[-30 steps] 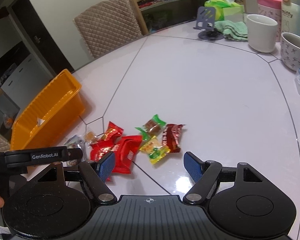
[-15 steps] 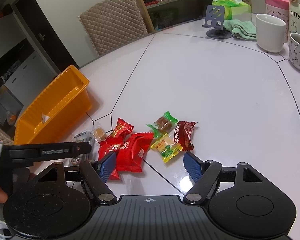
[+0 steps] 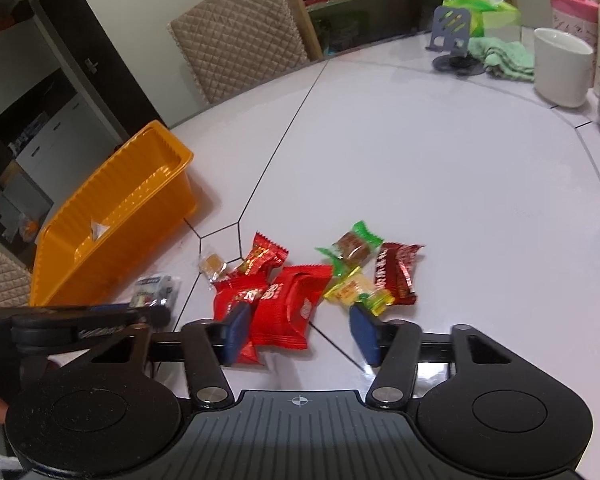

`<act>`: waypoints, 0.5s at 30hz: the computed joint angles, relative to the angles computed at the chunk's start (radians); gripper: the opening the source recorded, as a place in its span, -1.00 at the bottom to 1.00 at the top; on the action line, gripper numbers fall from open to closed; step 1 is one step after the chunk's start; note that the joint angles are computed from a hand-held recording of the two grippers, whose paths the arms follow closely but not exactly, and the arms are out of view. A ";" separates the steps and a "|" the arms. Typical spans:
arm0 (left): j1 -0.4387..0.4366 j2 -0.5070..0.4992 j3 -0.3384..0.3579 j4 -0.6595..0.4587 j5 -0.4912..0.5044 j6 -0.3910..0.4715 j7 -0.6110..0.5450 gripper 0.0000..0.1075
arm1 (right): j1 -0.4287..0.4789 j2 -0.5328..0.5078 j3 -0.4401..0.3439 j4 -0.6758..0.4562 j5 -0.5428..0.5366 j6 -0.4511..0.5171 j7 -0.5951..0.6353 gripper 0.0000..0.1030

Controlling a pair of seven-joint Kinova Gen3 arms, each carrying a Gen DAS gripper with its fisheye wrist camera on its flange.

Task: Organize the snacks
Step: 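Grasp the clear nut packet with the left tool while the right tool grasps a large red candy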

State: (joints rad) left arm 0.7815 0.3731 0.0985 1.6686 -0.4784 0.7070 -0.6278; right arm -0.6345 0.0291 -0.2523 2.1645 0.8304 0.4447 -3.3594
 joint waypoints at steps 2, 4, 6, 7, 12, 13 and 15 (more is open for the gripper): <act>-0.003 -0.019 -0.004 0.024 0.002 0.002 0.012 -0.32 | 0.001 0.012 0.004 -0.005 0.006 -0.013 0.000 -0.03; -0.009 -0.035 -0.003 0.045 0.003 0.004 0.026 -0.32 | -0.003 0.027 0.011 -0.013 0.013 -0.023 0.001 -0.09; -0.018 -0.048 0.001 0.061 0.003 0.005 0.036 -0.32 | -0.012 0.047 0.019 -0.034 -0.006 -0.008 0.023 -0.14; -0.021 -0.053 0.003 0.067 0.002 0.007 0.043 -0.32 | -0.018 0.055 0.025 -0.042 -0.010 -0.003 0.025 -0.15; -0.034 -0.070 0.016 0.090 -0.006 0.010 0.069 -0.32 | -0.052 0.098 0.056 -0.081 -0.022 0.032 0.040 -0.19; -0.036 -0.072 0.019 0.091 -0.007 0.011 0.071 -0.32 | -0.054 0.106 0.060 -0.090 -0.038 0.039 0.059 -0.21; -0.041 -0.075 0.024 0.096 -0.007 0.009 0.073 -0.31 | -0.049 0.109 0.070 -0.092 -0.072 0.020 0.103 -0.34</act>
